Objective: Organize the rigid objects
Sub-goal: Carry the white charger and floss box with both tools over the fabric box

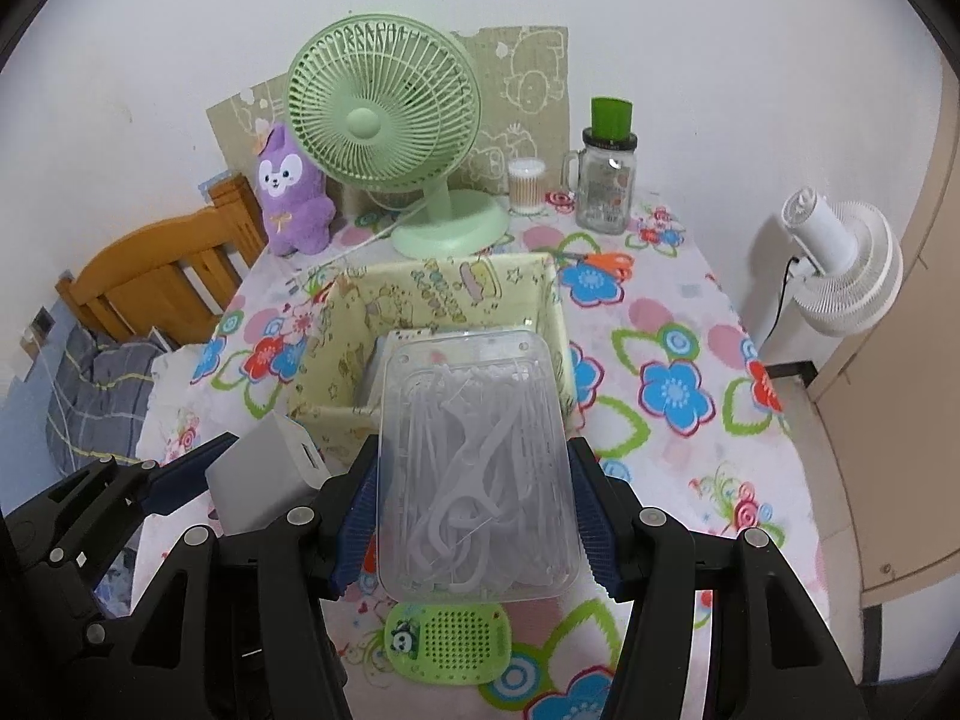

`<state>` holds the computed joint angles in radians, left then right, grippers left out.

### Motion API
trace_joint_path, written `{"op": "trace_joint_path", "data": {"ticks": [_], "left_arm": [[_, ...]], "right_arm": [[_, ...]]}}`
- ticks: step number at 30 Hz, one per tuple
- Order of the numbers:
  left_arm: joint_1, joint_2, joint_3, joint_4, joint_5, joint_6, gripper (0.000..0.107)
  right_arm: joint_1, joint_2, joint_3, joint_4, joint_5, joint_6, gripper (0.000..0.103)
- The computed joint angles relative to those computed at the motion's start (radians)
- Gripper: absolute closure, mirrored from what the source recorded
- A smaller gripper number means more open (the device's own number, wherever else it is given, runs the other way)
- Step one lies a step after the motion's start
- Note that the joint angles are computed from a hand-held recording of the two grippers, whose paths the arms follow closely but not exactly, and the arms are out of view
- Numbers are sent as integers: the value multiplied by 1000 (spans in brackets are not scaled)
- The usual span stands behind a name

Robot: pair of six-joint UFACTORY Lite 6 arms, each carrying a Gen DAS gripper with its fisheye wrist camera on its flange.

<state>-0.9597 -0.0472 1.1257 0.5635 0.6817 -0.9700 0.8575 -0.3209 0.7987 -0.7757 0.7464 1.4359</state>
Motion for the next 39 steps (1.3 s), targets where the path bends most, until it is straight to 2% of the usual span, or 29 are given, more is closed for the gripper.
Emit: {"op": "trace_joint_path", "data": {"ticks": [11,20,39], "left_arm": [[52,118,146,-36,-8,71,48],[121,264,294,-96,-43,165,48],[198,479,474,-124,-79,205,48]], "right_arm": [[-153,46,67,59,-83,-174,42],[-284,152,152,111,-163,-326,42],[-455,369,265,222,-349,-529,42]]}}
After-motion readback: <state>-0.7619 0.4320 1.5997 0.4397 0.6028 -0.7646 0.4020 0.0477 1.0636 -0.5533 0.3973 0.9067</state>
